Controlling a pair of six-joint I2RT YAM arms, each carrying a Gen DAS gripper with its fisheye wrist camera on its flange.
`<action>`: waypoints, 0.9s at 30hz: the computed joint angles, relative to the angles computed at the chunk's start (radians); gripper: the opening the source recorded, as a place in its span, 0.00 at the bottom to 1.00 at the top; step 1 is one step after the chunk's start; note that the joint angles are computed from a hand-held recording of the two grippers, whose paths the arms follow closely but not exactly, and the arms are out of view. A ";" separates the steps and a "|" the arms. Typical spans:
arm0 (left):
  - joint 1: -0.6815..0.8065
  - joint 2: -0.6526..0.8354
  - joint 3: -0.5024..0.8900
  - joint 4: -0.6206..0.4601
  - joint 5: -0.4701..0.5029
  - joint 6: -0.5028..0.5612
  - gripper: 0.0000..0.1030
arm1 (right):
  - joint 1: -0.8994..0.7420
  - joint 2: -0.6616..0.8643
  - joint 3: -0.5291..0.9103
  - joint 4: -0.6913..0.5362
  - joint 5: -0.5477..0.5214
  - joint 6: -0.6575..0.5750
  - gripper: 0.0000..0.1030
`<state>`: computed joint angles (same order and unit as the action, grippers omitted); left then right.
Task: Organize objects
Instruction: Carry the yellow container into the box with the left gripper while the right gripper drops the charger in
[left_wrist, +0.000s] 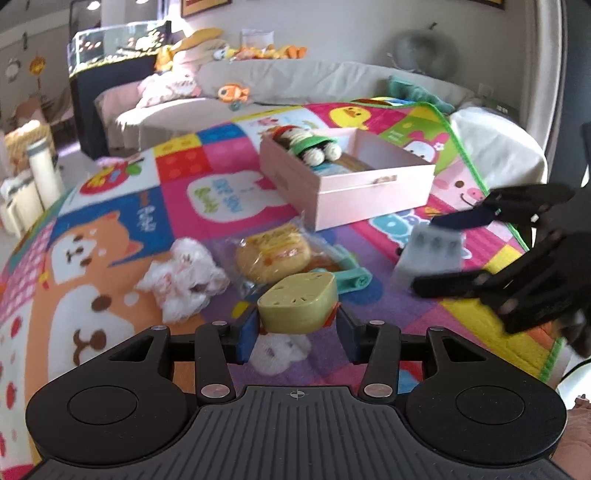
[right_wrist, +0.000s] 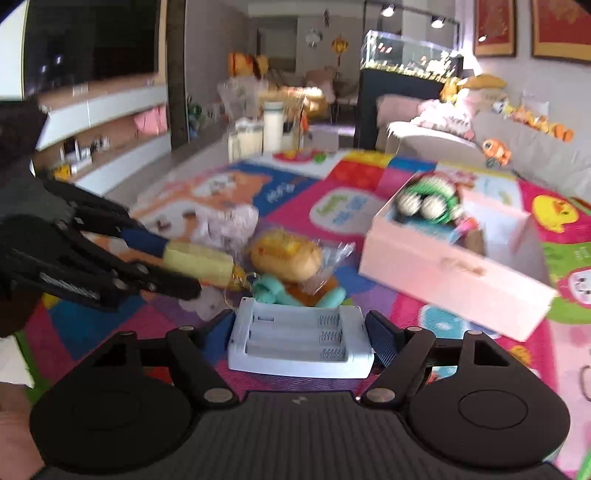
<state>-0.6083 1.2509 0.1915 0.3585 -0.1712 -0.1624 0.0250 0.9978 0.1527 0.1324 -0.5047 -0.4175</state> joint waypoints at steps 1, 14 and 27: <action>-0.026 -0.014 0.010 -0.026 -0.023 -0.002 0.49 | -0.052 -0.069 -0.002 -0.059 -0.043 -0.016 0.75; -0.195 -0.024 0.288 -0.205 -0.150 0.100 0.49 | -0.608 -0.100 0.013 -0.133 -0.422 -0.147 0.75; 0.002 0.760 1.045 -0.174 0.103 -0.149 0.43 | -0.711 0.218 0.060 0.136 -0.433 -0.083 0.75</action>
